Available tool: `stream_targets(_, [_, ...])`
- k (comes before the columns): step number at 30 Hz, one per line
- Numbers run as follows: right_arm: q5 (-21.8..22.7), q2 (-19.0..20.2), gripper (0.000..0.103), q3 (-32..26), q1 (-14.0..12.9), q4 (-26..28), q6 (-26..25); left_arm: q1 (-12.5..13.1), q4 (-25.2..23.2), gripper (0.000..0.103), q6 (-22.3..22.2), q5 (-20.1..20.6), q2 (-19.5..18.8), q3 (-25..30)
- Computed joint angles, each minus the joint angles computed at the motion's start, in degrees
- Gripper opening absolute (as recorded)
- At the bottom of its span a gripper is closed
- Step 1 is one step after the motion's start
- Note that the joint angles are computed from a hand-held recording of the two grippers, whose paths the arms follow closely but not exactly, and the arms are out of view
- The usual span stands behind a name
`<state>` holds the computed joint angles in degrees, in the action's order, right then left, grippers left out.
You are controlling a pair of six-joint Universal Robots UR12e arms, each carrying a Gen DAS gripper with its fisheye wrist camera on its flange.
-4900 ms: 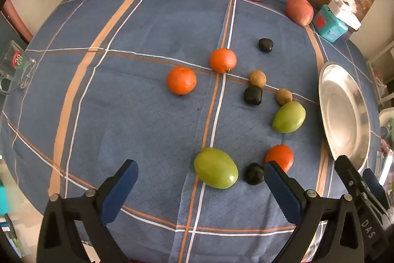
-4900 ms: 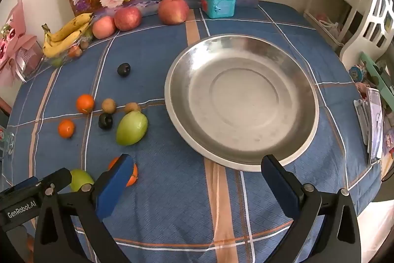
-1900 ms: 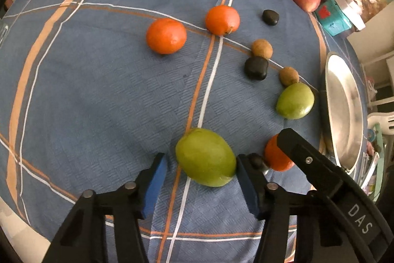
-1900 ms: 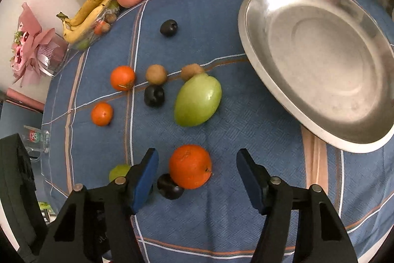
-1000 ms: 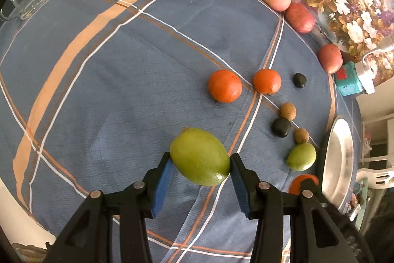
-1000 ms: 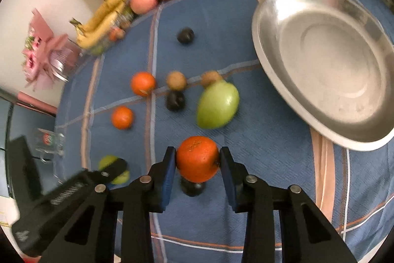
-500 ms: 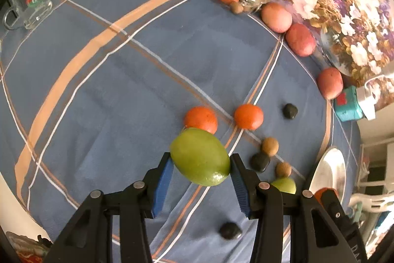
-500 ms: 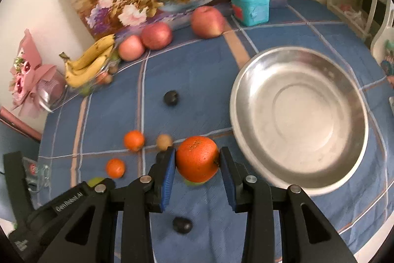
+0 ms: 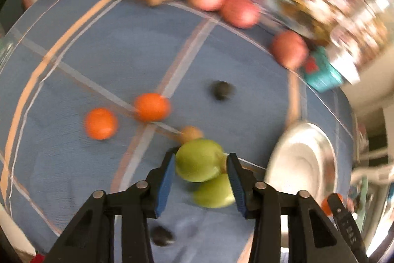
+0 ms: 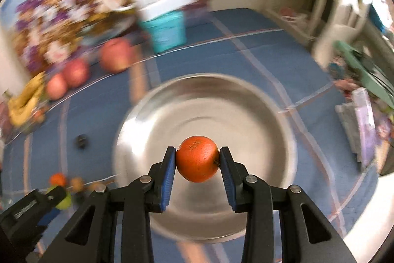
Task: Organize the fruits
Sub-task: 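Carry the green pear with the left tool while the right tool carries the tangerine over the steel bowl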
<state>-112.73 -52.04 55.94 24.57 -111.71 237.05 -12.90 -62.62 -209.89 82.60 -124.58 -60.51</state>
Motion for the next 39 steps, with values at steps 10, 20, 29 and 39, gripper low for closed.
stream_targets(10, [0.59,-4.67,0.037,7.79,-2.34,-1.59,5.66,-3.2,0.48,0.045,9.39,-4.54,-2.08,3.82])
stream_targets(20, [2.87,-4.34,0.037,7.89,-2.22,-4.34,4.3,-0.82,3.37,0.045,4.95,-4.55,-1.18,1.93])
stream_targets(29, [3.09,-2.35,0.037,5.69,-2.77,-2.86,3.83,-0.16,1.02,0.045,5.89,-6.01,-7.34,9.72])
stream_targets(39, [2.96,-0.41,0.037,3.35,-3.78,-3.37,3.55,-1.54,-6.99,0.056,12.06,-4.09,-14.6,21.95])
